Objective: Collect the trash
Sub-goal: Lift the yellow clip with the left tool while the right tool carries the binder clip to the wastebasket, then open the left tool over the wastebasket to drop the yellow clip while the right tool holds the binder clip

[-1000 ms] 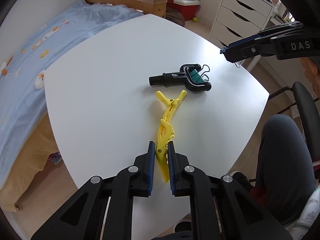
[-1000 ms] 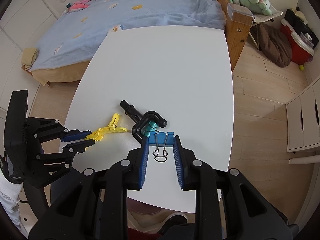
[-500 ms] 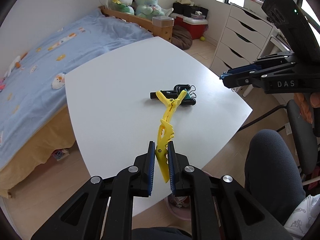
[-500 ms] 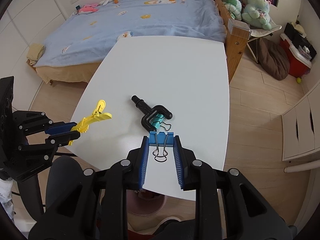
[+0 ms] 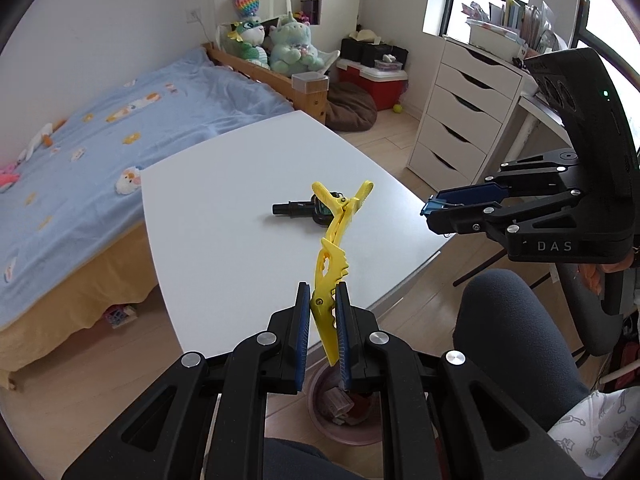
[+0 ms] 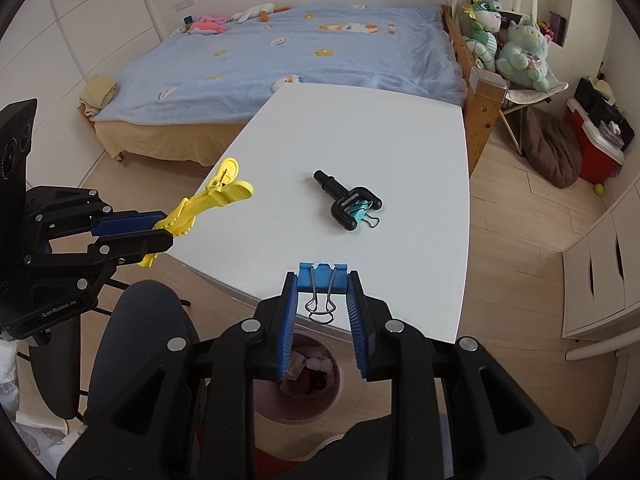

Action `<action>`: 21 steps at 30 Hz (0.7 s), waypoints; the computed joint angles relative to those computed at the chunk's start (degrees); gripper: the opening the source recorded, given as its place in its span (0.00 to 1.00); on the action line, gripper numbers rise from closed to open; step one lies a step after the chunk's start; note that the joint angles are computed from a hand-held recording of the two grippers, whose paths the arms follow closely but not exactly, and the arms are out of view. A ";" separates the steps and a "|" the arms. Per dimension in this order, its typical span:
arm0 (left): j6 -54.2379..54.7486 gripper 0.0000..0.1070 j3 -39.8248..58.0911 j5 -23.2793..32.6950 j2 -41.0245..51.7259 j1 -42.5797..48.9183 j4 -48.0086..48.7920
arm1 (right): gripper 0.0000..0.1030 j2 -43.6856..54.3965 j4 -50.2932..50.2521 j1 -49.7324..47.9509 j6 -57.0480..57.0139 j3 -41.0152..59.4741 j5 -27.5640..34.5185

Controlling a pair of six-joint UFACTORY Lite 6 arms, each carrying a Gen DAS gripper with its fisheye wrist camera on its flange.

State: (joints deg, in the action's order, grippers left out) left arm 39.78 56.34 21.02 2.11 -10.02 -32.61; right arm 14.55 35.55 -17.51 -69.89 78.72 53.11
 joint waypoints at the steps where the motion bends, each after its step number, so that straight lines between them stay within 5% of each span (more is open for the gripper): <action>1: -0.18 0.11 -1.09 -0.25 -1.11 -0.19 0.00 | 0.24 -1.27 0.55 -0.53 -0.80 -1.17 0.49; 21: -5.94 0.11 -16.31 -2.95 -11.97 -7.66 -0.33 | 0.24 -14.52 2.50 -12.50 -12.30 -18.07 5.77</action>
State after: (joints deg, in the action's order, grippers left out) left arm 33.84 40.03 18.07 -9.85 -17.69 -32.94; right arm 0.03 38.05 -30.01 -82.18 60.65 58.88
